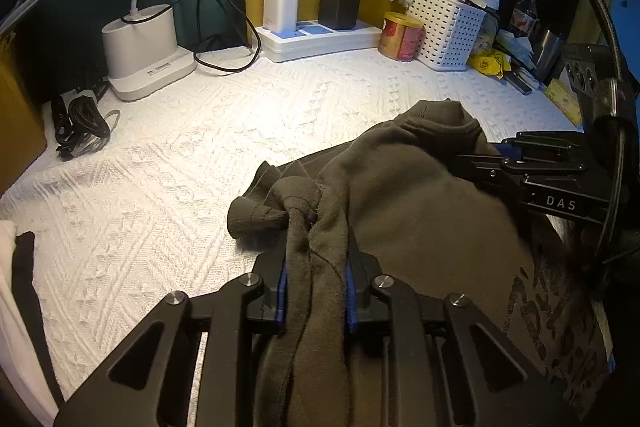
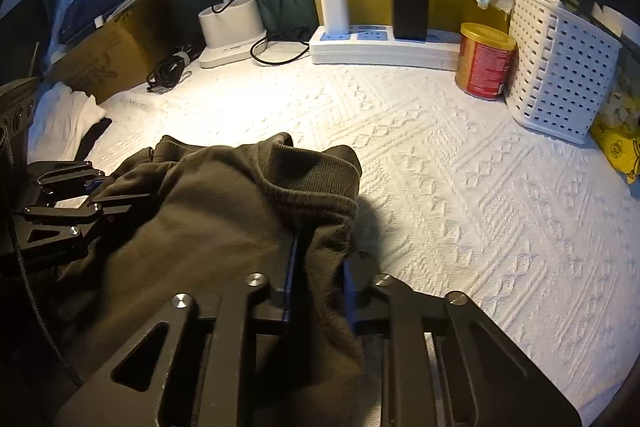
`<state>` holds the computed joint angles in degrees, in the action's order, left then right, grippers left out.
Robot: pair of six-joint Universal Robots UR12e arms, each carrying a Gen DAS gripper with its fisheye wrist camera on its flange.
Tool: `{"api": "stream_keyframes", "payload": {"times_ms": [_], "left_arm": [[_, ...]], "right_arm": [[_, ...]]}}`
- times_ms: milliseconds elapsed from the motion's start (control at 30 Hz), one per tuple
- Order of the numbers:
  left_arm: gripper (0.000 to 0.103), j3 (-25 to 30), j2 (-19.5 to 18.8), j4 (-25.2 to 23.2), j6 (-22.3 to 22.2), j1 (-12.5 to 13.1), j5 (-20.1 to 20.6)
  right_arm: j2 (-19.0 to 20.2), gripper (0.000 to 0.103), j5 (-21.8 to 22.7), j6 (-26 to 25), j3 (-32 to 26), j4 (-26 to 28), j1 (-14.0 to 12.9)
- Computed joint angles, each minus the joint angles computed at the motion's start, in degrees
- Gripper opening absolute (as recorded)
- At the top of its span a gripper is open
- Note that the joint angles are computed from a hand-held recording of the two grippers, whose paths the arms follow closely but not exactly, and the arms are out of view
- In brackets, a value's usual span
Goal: Fold small clothes
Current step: 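Grasp the end of the folded strip with both grippers, then lift the held strip end up off the bed with both grippers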
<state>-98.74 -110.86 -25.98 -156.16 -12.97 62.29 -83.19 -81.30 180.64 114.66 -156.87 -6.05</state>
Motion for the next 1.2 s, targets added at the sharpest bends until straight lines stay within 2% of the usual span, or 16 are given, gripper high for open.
{"api": "stream_keyframes", "payload": {"times_ms": [100,567,933,1200], "left_arm": [[0.013,-0.6,0.3,1.7,-0.9,0.0,0.1],[0.012,-4.3,3.4,9.8,-4.0,1.0,-2.9],[0.012,-8.5,6.7,19.4,-7.3,2.4,-5.5],[0.012,-10.9,8.9,23.9,-8.4,3.3,-7.1]], "right_arm": [[-0.2,0.013,0.1,0.1,-0.1,0.5,0.2],[-3.8,0.011,-1.9,1.4,1.2,-4.2,1.6],[-7.5,0.011,-5.2,1.9,1.9,-7.2,4.4],[-10.0,0.010,-7.8,2.7,2.9,-9.6,6.3]]}}
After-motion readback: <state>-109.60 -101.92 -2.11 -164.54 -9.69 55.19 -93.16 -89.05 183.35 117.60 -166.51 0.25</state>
